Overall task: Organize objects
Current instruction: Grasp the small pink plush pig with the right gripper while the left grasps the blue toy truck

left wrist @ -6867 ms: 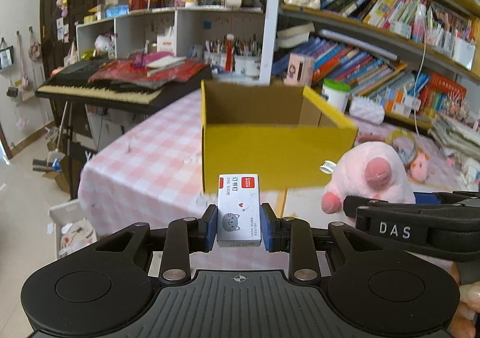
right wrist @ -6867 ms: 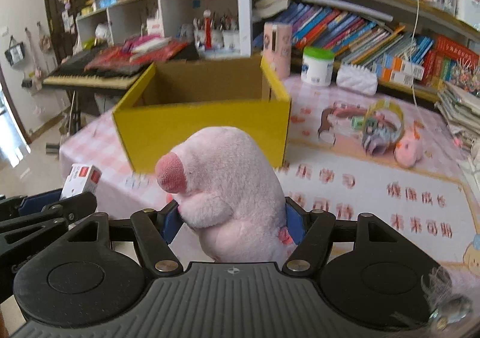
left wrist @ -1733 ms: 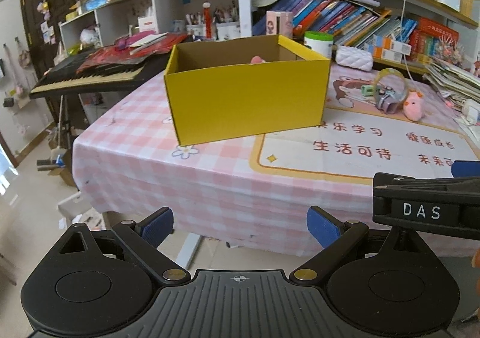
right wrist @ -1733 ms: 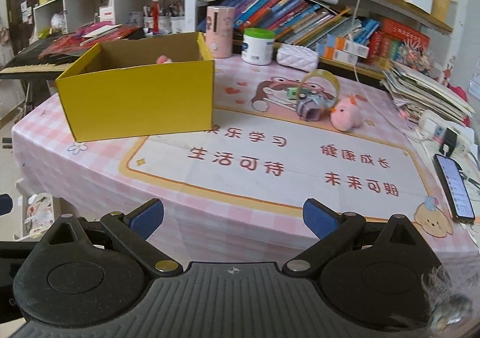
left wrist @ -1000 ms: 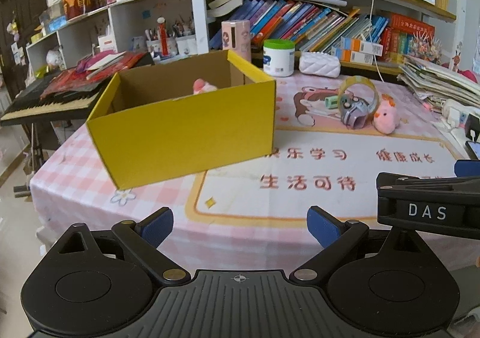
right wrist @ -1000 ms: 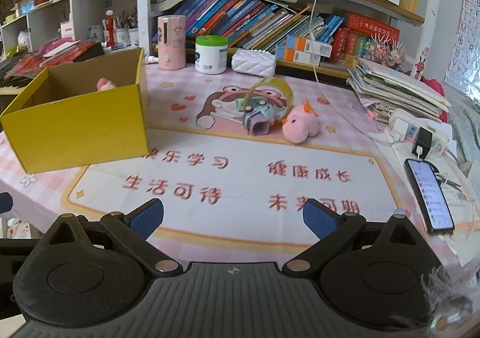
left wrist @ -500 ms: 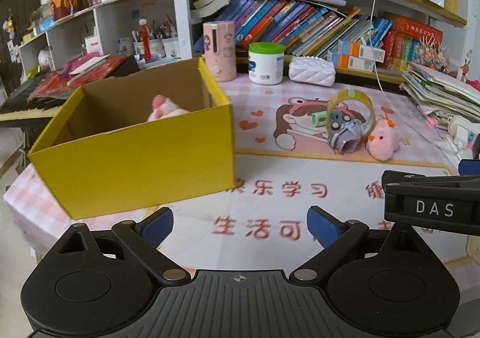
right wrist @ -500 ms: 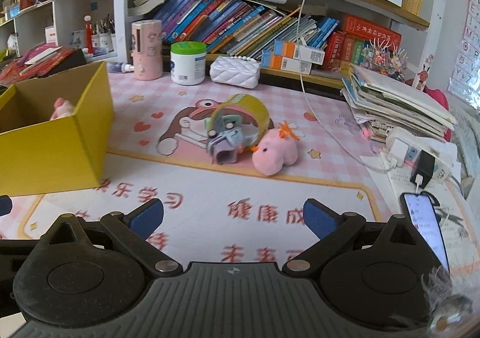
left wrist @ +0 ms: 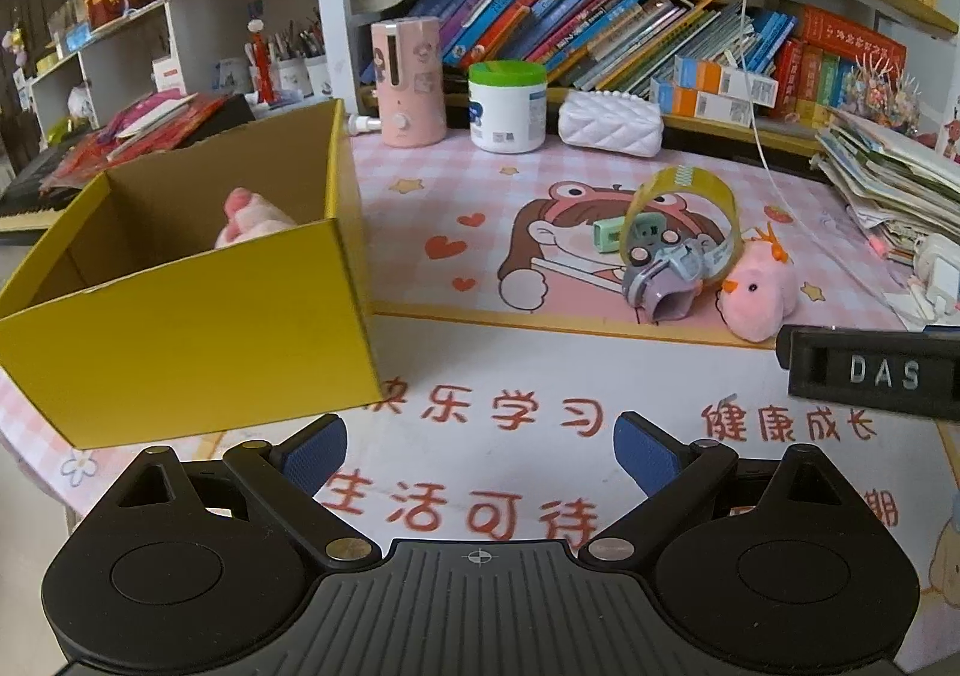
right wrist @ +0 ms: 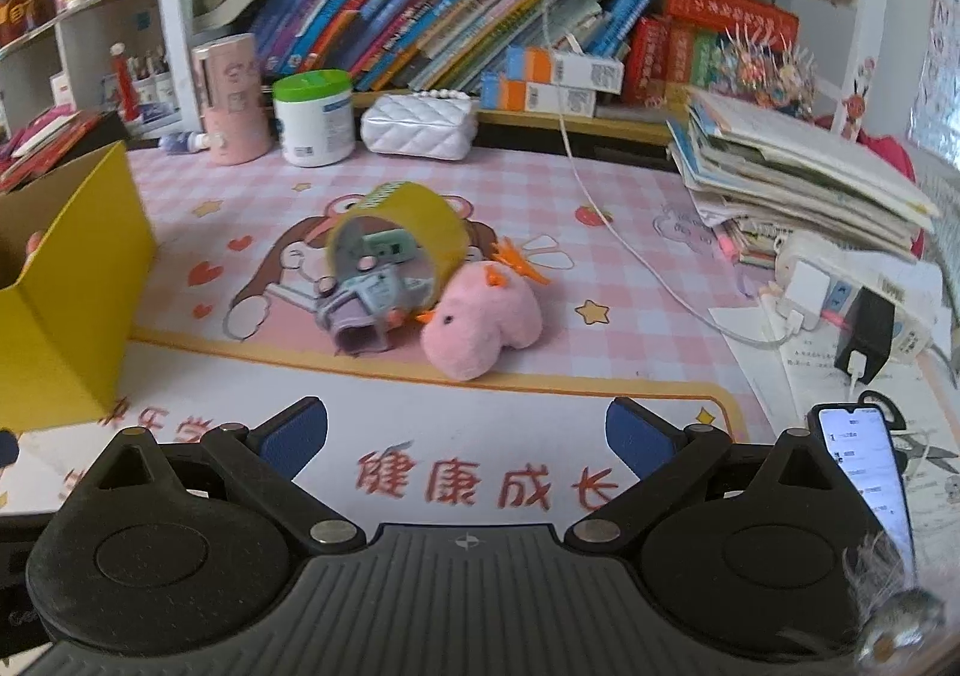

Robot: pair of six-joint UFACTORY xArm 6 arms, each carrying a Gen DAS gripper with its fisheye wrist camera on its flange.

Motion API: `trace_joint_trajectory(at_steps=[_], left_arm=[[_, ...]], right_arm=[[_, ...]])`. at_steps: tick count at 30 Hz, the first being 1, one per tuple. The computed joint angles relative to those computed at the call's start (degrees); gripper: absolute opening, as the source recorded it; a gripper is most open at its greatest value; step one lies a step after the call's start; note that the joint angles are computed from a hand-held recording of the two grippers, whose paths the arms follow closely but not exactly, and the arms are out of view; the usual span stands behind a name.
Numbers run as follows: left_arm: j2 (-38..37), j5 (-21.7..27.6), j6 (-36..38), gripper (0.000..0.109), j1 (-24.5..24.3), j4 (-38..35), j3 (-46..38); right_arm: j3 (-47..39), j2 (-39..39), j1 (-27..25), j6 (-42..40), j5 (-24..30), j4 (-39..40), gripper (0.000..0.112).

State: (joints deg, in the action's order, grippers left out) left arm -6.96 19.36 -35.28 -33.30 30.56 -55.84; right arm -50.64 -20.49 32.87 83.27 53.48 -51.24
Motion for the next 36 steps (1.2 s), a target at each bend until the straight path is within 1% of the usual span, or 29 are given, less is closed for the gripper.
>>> trace_joint_trajectory(at_steps=[5,9,11,14,16,22,25,26,27,29,30,31,33,34,36], left_arm=[[3.0,1.0,-0.7,0.097,-1.1,0.3,-3.3],[4.8,1.1,-0.6,0.097,-1.5,0.4,-5.2],[5.5,0.7,-1.9,0.097,-1.5,2.2,-5.9],[5.9,-0.4,-6.2,0.097,-1.1,7.4,-6.1],[6.4,-0.2,-7.0,0.097,-1.0,8.3,-6.7],[8.0,0.7,-3.2,0.097,-1.2,3.2,-8.4],[8.9,0.8,-1.7,0.097,-1.4,1.7,-9.3],[9.2,1.0,-1.1,0.097,-1.6,1.2,-9.7],[9.6,1.1,-0.3,0.097,-1.7,0.4,-10.1],[10.6,1.0,0.8,0.097,-2.0,-0.7,-11.2],[11.2,1.0,1.4,0.097,-2.1,-1.4,-11.7],[11.8,0.8,2.4,0.097,-2.3,-2.5,-12.4],[13.2,0.3,4.2,0.097,-2.7,-4.3,-13.7],[14.2,0.0,5.2,0.097,-3.0,-5.1,-14.6],[16.4,-0.4,6.8,0.097,-3.5,-6.8,-17.0]], right_arm=[[1.7,-0.2,-6.1,-0.1,-5.7,0.4,0.100],[1.9,1.2,-11.8,-0.9,-11.0,0.6,0.100],[1.6,2.4,-14.3,-2.4,-13.7,1.9,0.100],[0.9,4.7,-17.8,-4.2,-18.1,4.1,0.100],[0.7,6.3,-19.6,-5.2,-20.8,5.5,0.100],[-0.4,10.1,-22.3,-8.4,-26.6,8.6,0.099],[-0.8,11.6,-22.9,-11.3,-28.4,11.7,0.097],[-0.6,11.9,-23.1,-12.3,-29.1,12.9,0.093],[-0.1,11.8,-23.4,-13.1,-30.4,14.1,0.084],[1.4,11.4,-24.0,-17.1,-34.1,18.8,0.070],[2.1,10.9,-24.1,-18.2,-34.9,19.8,0.062],[2.5,10.3,-24.1,-18.7,-34.8,19.8,0.062],[4.2,8.5,-24.2,-21.8,-35.6,22.4,0.061],[5.2,7.2,-24.3,-21.7,-35.9,22.2,0.061],[7.1,4.1,-24.4,-19.7,-35.5,19.4,0.061]])
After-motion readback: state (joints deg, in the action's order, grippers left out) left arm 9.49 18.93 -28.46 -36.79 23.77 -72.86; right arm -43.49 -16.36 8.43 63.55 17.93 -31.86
